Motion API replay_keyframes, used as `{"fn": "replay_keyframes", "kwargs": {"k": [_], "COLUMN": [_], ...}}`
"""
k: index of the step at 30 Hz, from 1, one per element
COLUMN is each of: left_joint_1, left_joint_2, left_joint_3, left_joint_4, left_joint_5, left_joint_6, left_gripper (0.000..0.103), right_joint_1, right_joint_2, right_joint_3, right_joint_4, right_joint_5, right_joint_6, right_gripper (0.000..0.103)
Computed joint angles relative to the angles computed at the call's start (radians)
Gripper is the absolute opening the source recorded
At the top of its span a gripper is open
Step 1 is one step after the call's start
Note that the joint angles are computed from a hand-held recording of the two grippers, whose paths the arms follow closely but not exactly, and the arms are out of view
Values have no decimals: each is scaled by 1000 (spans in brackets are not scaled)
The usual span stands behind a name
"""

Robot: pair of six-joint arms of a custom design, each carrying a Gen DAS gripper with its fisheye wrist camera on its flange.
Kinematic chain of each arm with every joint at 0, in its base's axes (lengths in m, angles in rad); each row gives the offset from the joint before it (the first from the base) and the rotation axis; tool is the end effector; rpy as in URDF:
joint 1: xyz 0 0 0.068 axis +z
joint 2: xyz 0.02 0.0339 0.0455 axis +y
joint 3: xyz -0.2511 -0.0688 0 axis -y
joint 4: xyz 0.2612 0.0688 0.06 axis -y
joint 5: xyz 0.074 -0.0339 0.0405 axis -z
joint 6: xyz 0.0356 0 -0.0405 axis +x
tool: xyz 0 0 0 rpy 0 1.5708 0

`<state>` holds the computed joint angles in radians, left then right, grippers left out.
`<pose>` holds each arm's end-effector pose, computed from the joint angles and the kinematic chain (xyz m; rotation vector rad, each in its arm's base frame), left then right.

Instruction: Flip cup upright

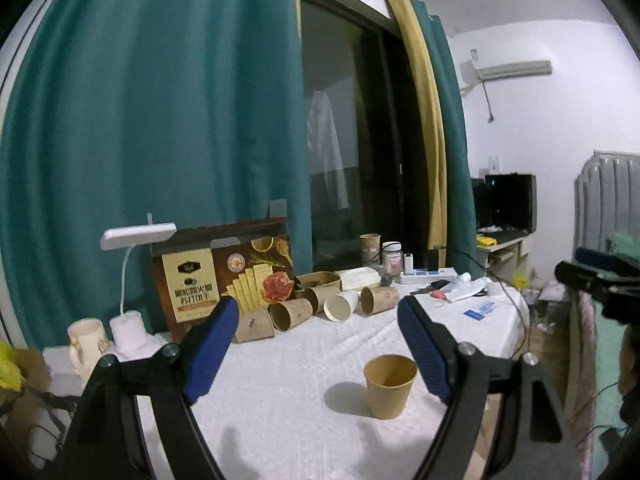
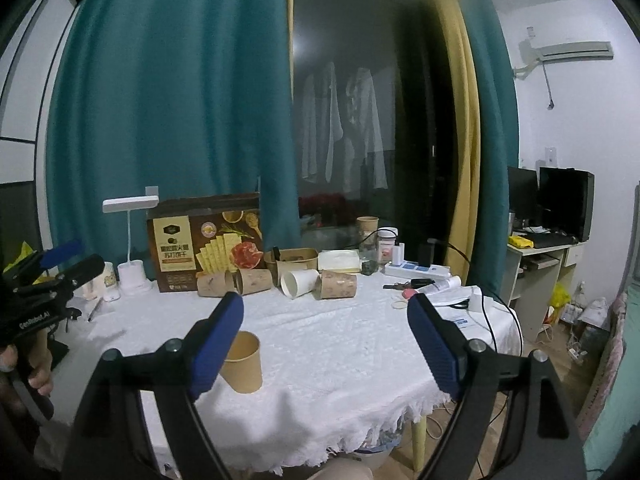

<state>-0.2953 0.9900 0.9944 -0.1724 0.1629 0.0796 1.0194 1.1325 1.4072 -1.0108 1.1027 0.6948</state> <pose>0.2382 -0.0785 0.3663 0.4426 1.6889 -0.2997 0.1399 0.1668 0.4090 0.1950 1.8702 -0.1223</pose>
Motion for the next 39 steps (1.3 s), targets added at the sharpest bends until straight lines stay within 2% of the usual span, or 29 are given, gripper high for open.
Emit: {"fn": "replay_keyframes", "kwargs": {"k": [3,12,39], "left_joint_1": [39,64,43], "left_joint_2": [-3,17,36], "left_joint_3": [-5,-4,3], "left_joint_4": [-10,-23,-56], "left_joint_5": [56,106,148], "left_joint_6": [-21,-42,-59], "left_gripper": [82,82,82], "right_joint_1": [-11,-44,-63], "right_joint_2": [15,29,3], "right_joint_3": [-5,-29,-67], "right_joint_4": [27,65,58], "right_joint_5": [-16,-67,-70], "right_joint_6": [-17,-28,-9], "right_gripper": [82,82,82]}}
